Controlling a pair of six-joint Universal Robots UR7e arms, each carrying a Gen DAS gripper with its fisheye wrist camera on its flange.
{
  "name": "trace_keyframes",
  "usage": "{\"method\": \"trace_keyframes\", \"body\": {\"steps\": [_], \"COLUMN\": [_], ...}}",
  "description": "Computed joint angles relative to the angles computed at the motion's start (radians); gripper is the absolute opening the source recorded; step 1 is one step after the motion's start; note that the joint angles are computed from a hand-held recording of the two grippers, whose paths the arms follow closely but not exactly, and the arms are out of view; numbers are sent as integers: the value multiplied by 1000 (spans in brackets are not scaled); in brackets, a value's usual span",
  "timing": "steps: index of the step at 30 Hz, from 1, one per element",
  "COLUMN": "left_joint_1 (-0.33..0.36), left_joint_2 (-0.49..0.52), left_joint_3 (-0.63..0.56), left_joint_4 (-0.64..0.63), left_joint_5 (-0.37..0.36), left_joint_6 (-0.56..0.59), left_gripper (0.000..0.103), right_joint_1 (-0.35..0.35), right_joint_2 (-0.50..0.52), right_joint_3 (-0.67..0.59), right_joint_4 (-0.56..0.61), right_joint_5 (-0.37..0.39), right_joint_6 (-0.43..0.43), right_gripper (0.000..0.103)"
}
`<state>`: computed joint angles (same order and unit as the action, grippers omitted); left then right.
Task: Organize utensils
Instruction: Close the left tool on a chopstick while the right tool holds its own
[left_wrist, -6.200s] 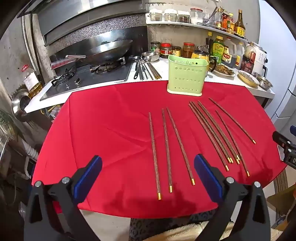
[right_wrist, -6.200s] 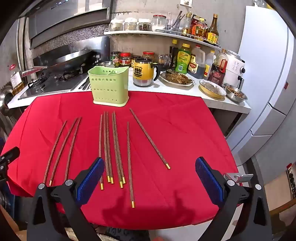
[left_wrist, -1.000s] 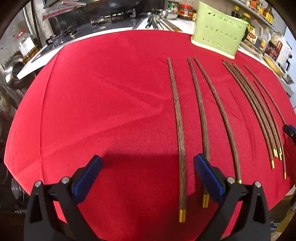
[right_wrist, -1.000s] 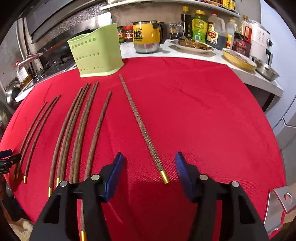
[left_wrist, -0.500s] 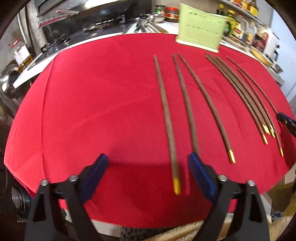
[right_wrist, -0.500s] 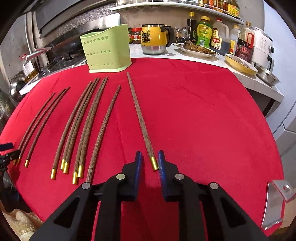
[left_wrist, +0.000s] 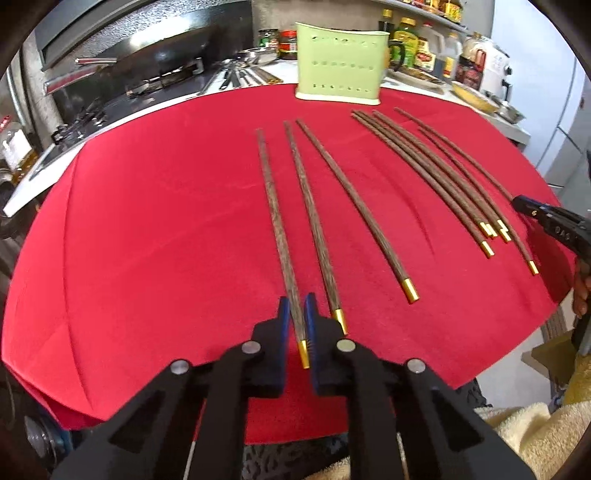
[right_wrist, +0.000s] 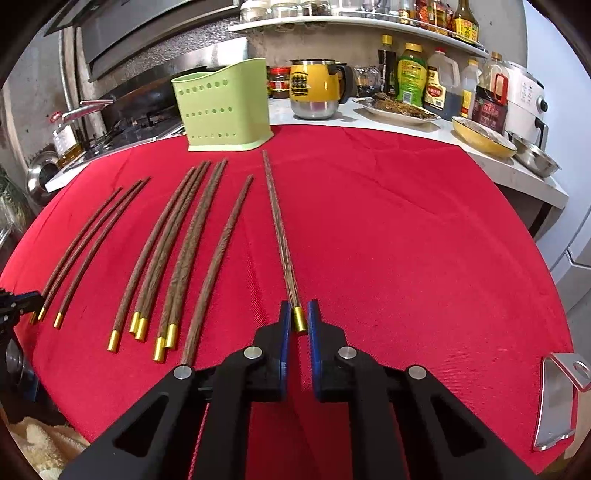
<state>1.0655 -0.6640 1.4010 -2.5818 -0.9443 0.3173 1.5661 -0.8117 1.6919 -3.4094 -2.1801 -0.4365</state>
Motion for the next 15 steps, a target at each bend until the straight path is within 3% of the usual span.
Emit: {"method": "trace_keyframes", "body": {"steps": [6, 15], "left_joint_1": [8, -3], "left_joint_2": [-20, 8], "left_joint_3": [6, -1], "left_joint_4": [12, -8], "left_joint_5": [-45, -2], "left_joint_6": [20, 47], "left_gripper": [7, 8], "right_joint_1": [-1, 12], "right_joint_2": [-14, 17], "right_joint_3": [33, 17], "right_joint_4": [-16, -63], "right_joint_5": [18, -20], "right_joint_6": [9, -30], "right_gripper": [12, 14]}}
